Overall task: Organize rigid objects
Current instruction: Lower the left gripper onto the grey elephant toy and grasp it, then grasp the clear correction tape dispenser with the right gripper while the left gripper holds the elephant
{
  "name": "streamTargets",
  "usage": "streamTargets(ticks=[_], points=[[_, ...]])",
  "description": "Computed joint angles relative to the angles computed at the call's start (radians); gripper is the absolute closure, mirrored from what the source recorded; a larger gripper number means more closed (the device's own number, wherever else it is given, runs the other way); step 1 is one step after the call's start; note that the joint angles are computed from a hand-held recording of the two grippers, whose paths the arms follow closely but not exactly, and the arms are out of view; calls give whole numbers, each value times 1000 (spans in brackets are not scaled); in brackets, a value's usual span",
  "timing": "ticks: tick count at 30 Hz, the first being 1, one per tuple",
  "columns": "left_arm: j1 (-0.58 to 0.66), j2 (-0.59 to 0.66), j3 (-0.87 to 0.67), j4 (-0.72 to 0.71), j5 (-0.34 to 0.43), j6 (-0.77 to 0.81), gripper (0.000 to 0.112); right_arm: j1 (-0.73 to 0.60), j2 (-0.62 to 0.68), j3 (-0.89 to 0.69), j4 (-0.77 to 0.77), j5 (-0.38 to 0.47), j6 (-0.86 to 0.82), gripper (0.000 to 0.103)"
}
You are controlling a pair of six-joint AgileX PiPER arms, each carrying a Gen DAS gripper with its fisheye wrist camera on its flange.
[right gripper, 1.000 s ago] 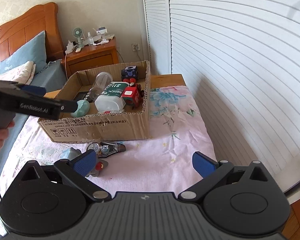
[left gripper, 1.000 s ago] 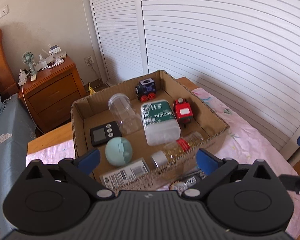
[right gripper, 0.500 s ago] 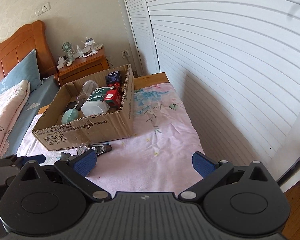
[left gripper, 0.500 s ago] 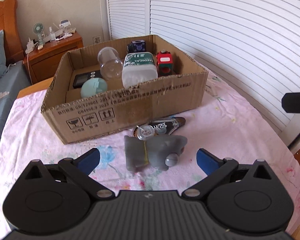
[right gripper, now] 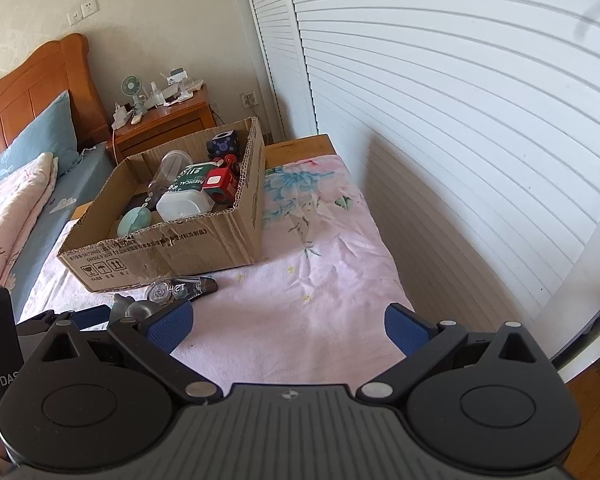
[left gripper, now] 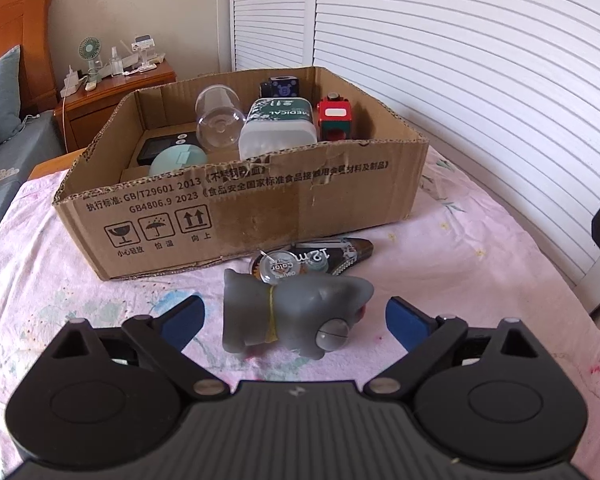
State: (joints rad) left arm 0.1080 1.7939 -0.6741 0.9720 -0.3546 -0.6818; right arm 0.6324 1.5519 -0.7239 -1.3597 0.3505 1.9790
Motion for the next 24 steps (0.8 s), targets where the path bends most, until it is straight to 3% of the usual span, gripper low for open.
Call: streamTargets(ticks=[2,3,16,21,24], points=[[10,8,-15,88,-1,-99,38,4,3,-4,12,2,-15,0],[20,12,-21,138,-9,-150,41,6,5,-5,14,3,-19,0],[128,-39,-41,375,70,-416,42,20,59,-44,35,-28,-64,0],[188,-14,-61,332,94,-374,42,15,141,-85,-88,-92,1,0],[218,8,-75,342,81,-375,41,29,225,-146,-45,-85,-95,0]])
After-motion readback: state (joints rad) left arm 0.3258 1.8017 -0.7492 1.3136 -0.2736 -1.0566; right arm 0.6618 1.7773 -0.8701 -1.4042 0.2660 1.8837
